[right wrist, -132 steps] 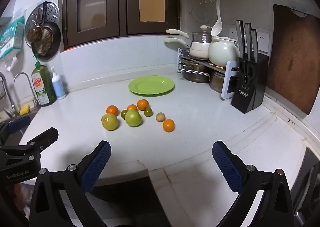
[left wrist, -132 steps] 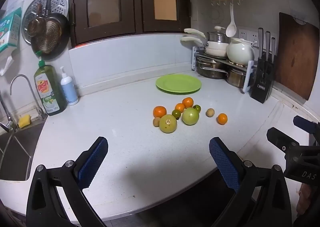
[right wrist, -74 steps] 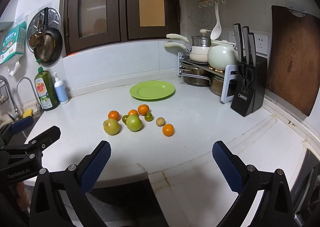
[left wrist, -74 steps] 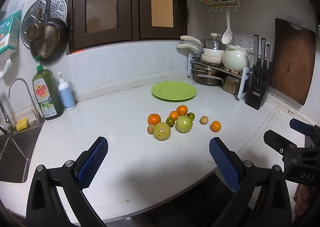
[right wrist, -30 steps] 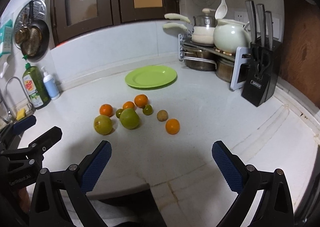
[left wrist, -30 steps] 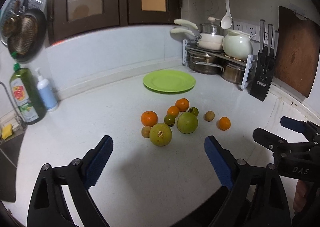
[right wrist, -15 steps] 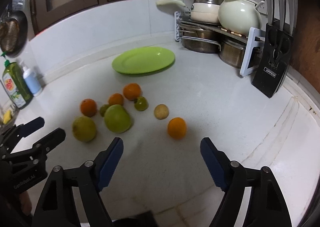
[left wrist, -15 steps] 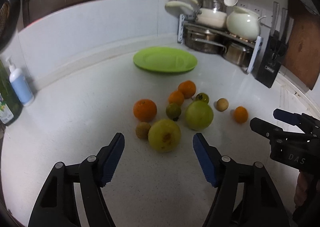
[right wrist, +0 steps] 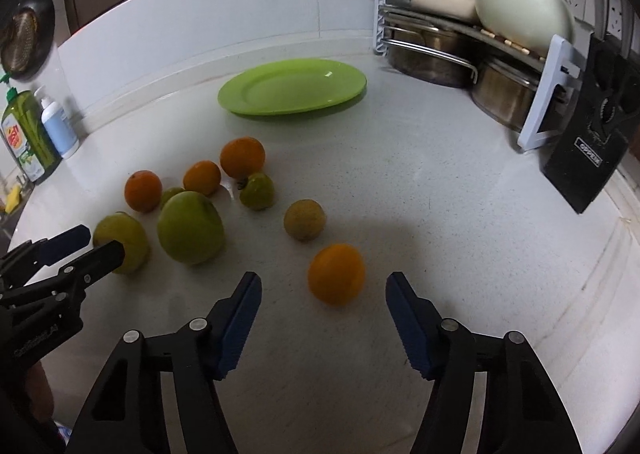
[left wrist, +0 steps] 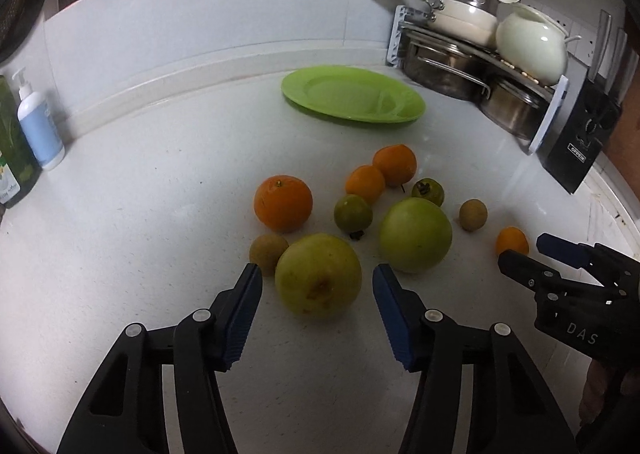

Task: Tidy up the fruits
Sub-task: 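Grasp the yellow pomelo with the left gripper while the right gripper grasps an orange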

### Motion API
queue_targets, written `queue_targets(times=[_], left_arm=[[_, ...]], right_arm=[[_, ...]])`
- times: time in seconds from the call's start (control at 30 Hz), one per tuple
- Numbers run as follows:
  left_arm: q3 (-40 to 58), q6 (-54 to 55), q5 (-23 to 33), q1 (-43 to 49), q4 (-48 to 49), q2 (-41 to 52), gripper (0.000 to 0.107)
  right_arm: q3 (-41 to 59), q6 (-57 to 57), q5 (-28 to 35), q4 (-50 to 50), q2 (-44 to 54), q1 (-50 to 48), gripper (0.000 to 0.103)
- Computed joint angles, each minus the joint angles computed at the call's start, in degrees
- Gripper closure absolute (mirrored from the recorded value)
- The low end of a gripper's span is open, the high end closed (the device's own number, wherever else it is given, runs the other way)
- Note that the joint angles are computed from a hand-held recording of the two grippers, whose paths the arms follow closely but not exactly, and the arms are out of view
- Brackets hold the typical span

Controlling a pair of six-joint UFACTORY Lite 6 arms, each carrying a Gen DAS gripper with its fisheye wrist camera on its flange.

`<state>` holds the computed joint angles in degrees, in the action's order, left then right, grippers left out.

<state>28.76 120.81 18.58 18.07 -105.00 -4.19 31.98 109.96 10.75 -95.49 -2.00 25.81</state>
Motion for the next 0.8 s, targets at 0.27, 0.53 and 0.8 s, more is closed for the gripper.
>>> queue_targets(times=[0.27, 0.53, 0.8], left_arm=[[1.51, 2.9, -2.37, -2.34, -4.26, 2.95, 0.056], [1.78, 4.96, -1.48, -1.71, -5.38, 4.22, 0.059], [1.28, 0.88, 0.08, -0.3, 1.08, 2.79, 0.059]], right_arm=[[2.44, 12.35, -2.95, -13.73, 4.28, -3.1, 0.054], [3.74, 17.35, -2.69, -19.03, 6.75, -3.55, 0.068], [2.87, 12.3, -2.64, -13.71, 4.34, -2.99, 0.068]])
